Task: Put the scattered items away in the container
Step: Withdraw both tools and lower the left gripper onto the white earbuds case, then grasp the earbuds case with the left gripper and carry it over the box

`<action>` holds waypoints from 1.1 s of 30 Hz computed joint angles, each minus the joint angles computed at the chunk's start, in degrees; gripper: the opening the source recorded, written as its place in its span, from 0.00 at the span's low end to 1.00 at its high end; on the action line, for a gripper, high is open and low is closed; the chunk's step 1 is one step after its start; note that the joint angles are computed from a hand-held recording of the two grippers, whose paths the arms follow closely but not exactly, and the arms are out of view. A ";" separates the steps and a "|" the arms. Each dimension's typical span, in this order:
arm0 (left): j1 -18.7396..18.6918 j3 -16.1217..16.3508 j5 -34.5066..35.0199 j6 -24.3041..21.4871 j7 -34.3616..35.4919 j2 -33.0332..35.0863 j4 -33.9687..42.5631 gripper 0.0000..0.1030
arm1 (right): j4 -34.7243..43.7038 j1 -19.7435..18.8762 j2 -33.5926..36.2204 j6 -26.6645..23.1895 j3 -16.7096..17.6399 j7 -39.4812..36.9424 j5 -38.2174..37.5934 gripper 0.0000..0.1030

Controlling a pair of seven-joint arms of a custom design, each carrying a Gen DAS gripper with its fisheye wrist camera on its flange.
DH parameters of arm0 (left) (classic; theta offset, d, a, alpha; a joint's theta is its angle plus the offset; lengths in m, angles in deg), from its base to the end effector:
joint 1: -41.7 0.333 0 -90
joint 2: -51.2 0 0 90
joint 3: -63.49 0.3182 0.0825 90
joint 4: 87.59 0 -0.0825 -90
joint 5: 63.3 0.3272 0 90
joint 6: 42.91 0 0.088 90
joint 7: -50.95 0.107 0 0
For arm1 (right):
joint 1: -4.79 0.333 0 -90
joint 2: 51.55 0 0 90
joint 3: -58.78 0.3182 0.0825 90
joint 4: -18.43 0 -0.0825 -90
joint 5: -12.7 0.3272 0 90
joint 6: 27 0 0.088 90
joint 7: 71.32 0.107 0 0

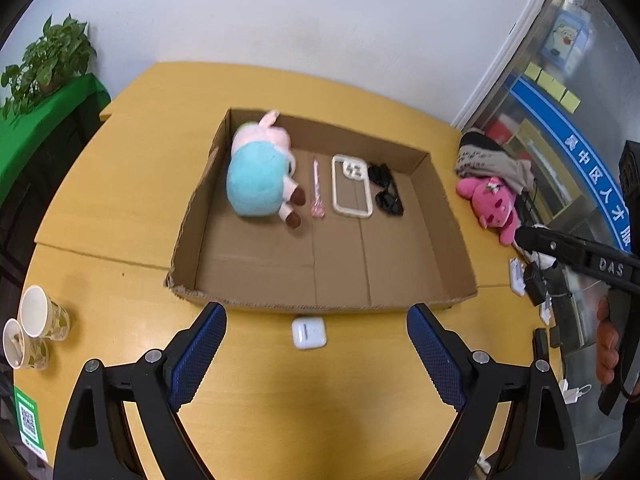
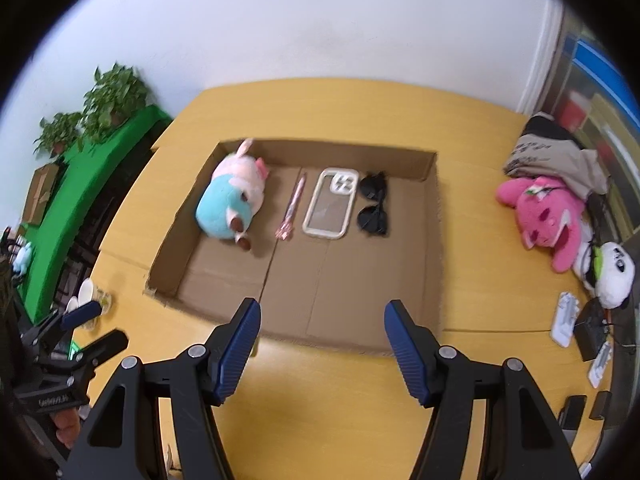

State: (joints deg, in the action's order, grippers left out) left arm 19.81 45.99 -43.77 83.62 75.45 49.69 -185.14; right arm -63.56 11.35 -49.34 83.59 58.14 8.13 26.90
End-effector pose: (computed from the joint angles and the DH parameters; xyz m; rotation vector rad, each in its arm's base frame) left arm 0.4220 -0.3352 0.6547 -2.2507 1.6183 -0.8065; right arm 0.5334 0.0726 0.7083 -2.0885 1.6145 -0.2283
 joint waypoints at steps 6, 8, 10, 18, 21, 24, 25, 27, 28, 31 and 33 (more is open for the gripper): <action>0.49 0.64 -5.83 2.79 2.37 1.30 -5.14 0.92 | -8.87 0.47 -2.01 -0.60 0.42 -2.43 4.90 0.62; 0.63 0.79 -7.28 4.13 3.09 2.60 -6.18 0.92 | -12.04 0.80 -2.74 -0.33 0.61 -3.72 5.80 0.62; 0.72 0.89 -8.59 5.93 3.45 4.31 -6.91 0.92 | -14.92 1.06 -3.31 -0.43 0.70 -4.59 6.59 0.62; -0.66 1.44 -8.83 6.91 2.75 15.67 0.03 0.83 | -19.17 0.70 -5.01 -1.47 0.07 -5.86 6.93 0.62; -1.46 1.82 -8.68 4.35 1.73 18.91 3.38 0.68 | -18.46 0.06 -5.11 -1.97 -0.45 -6.60 7.05 0.62; -2.05 1.70 -8.89 1.34 2.48 20.79 5.36 0.47 | -17.43 -0.54 -4.87 -2.20 -0.81 -7.79 6.83 0.62; -2.32 1.76 -8.44 1.22 2.67 20.69 5.18 0.46 | -17.01 -0.71 -4.59 -2.33 -0.89 -8.11 6.94 0.62; -2.25 1.49 -8.78 1.87 3.65 19.97 4.04 0.46 | -16.03 -1.14 -3.95 -3.37 -1.15 -8.97 7.15 0.62; -2.21 1.39 -8.94 2.43 3.98 19.42 3.16 0.46 | -15.79 -1.33 -3.70 -3.59 -1.24 -9.35 7.32 0.62; -2.21 1.06 -9.08 3.67 5.26 17.92 0.85 0.45 | -15.47 -1.79 -3.04 -4.53 -1.36 -10.29 7.93 0.62; -2.11 0.65 -9.47 4.72 6.80 16.75 -0.93 0.45 | -15.42 -1.95 -2.65 -4.96 -1.33 -10.94 8.50 0.62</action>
